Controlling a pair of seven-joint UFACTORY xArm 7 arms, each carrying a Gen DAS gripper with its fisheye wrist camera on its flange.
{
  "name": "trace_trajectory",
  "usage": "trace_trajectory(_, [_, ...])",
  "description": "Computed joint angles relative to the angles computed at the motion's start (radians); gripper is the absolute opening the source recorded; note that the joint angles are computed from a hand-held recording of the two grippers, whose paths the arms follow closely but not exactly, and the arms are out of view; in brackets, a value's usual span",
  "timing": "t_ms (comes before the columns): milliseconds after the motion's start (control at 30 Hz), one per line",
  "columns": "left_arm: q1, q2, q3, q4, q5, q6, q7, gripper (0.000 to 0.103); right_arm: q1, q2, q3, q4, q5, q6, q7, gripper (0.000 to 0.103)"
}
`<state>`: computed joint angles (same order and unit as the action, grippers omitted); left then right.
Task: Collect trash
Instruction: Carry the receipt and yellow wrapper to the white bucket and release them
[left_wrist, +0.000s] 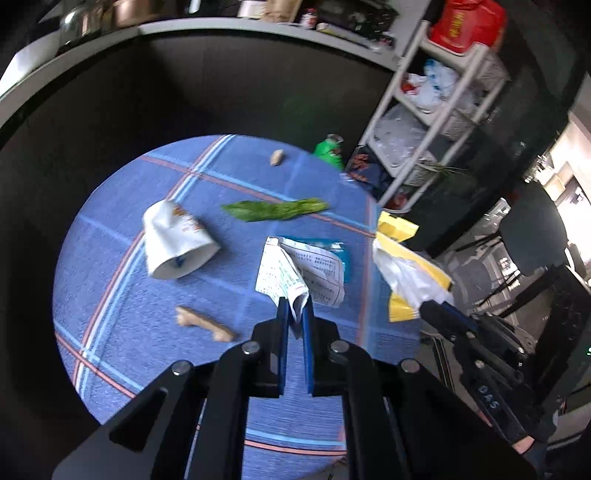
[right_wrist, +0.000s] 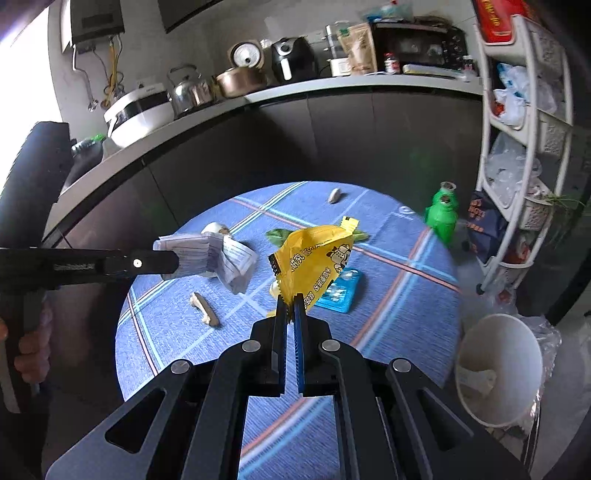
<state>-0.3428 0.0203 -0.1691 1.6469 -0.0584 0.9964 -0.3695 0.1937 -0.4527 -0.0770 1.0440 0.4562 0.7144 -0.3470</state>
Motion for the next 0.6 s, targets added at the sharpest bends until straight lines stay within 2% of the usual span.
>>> trace_trajectory(167, [-0.044,0.047,-0.03,0.082,0.014,0.016,0.015,0.008,-0.038,-0.06,-0.03,-0.045,-0.016,0.002,0.01,0.003])
trace_trajectory(367, [-0.127,0.169,-0.051,0.244,0.04,0.065,0.023,0.008,-0.094,-0.107,-0.077,-0.092,-0.042,0.003,0.026,0.003])
trace_trajectory(600, [-0.237,0.368,-0.047,0.51,0.052,0.165,0.052,0.008,-0.161,-0.129,-0.132,-0.131,-0.062,-0.006,0.034,0.003])
